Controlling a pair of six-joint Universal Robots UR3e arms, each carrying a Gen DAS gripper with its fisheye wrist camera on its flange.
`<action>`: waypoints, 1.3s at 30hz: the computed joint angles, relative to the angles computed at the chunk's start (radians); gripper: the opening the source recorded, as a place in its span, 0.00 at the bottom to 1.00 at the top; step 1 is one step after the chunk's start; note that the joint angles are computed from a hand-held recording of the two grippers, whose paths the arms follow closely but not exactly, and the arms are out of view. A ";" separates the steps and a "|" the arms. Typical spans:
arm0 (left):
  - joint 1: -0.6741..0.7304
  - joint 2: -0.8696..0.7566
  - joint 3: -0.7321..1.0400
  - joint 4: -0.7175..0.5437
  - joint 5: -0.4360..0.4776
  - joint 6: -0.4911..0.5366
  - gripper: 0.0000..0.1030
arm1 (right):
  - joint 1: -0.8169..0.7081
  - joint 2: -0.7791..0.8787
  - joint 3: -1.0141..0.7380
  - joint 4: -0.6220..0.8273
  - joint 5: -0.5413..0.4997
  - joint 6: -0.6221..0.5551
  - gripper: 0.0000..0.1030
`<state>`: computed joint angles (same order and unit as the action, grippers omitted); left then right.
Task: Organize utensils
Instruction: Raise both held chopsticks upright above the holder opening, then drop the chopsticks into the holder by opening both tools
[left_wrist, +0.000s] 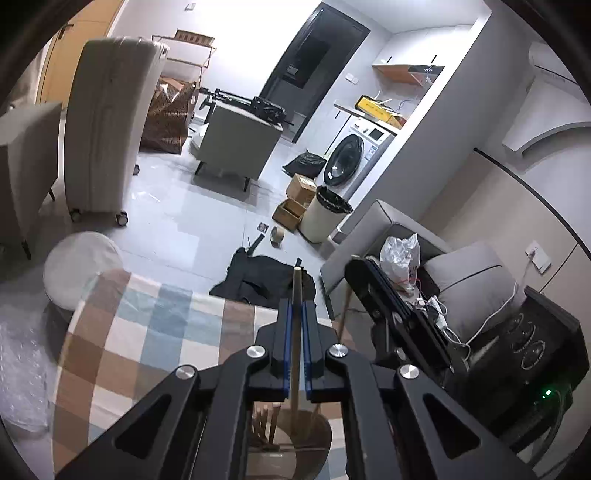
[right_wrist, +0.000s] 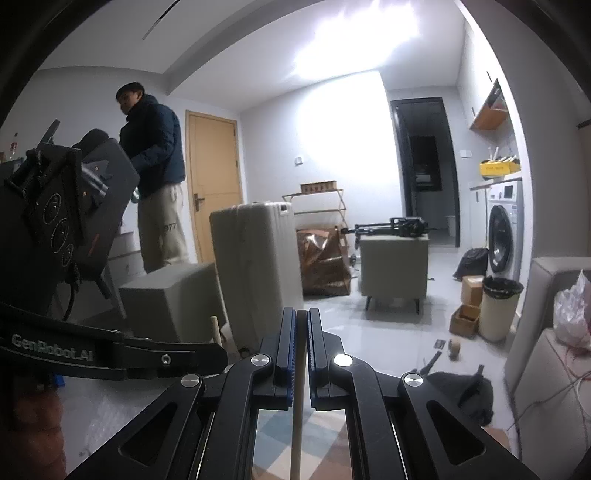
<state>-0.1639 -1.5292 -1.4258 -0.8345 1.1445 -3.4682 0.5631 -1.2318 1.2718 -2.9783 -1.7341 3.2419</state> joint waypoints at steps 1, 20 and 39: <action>0.003 0.006 -0.012 0.002 -0.007 0.002 0.00 | -0.002 -0.007 0.023 -0.014 0.011 -0.005 0.05; -0.042 0.031 -0.028 -0.164 0.019 0.149 0.00 | 0.027 -0.206 0.353 -0.012 0.027 0.048 0.05; -0.134 0.136 -0.005 -0.358 0.183 0.117 0.63 | 0.204 -0.526 0.610 0.229 -0.220 0.437 0.51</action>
